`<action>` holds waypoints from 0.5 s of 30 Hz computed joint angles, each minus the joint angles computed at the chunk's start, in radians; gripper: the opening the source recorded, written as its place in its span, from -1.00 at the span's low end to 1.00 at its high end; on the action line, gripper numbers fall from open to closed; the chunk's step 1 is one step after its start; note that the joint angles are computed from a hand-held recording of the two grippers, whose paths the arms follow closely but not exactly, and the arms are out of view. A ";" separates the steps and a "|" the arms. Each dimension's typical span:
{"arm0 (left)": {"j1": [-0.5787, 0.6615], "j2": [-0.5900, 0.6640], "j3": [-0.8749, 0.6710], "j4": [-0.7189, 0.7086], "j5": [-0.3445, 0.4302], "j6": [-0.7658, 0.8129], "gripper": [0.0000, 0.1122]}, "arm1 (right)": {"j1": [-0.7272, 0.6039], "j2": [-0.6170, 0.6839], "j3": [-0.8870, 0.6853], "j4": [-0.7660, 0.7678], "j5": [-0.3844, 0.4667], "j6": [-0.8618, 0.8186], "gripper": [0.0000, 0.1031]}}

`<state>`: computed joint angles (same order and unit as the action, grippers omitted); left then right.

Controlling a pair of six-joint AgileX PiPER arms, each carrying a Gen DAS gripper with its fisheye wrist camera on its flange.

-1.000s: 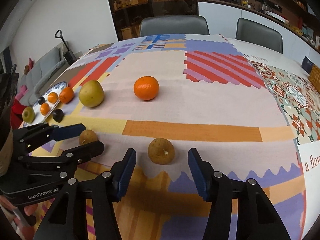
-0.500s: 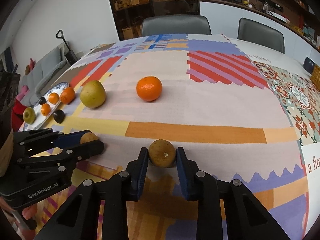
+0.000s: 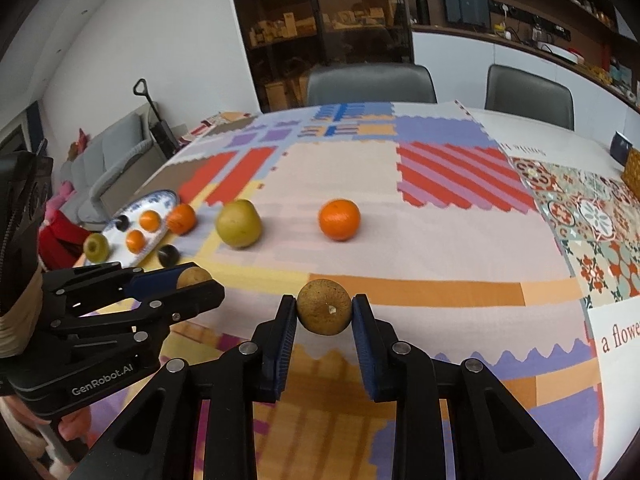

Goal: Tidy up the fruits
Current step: 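Grasp a brown kiwi with the left tool while the right tool grasps another brown kiwi, then carry both kiwis onto the blue-and-white plate and open both tools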

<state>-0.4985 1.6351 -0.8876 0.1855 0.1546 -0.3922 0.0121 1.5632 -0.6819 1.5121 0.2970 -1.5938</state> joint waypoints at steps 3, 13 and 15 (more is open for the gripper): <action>0.000 -0.055 0.030 0.100 0.006 -0.102 -0.55 | 0.017 -0.034 0.006 -0.020 0.003 0.030 -0.43; 0.039 -0.215 0.121 0.144 0.006 -0.156 -0.55 | 0.115 -0.153 0.017 -0.082 -0.020 0.136 -0.43; 0.058 -0.246 0.137 0.093 0.005 -0.103 -0.55 | 0.143 -0.168 0.011 -0.099 -0.030 0.163 -0.43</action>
<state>-0.4402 1.3894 -0.7508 0.2781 0.1593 -0.4950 0.1547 1.3956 -0.6713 1.4136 0.2673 -1.4309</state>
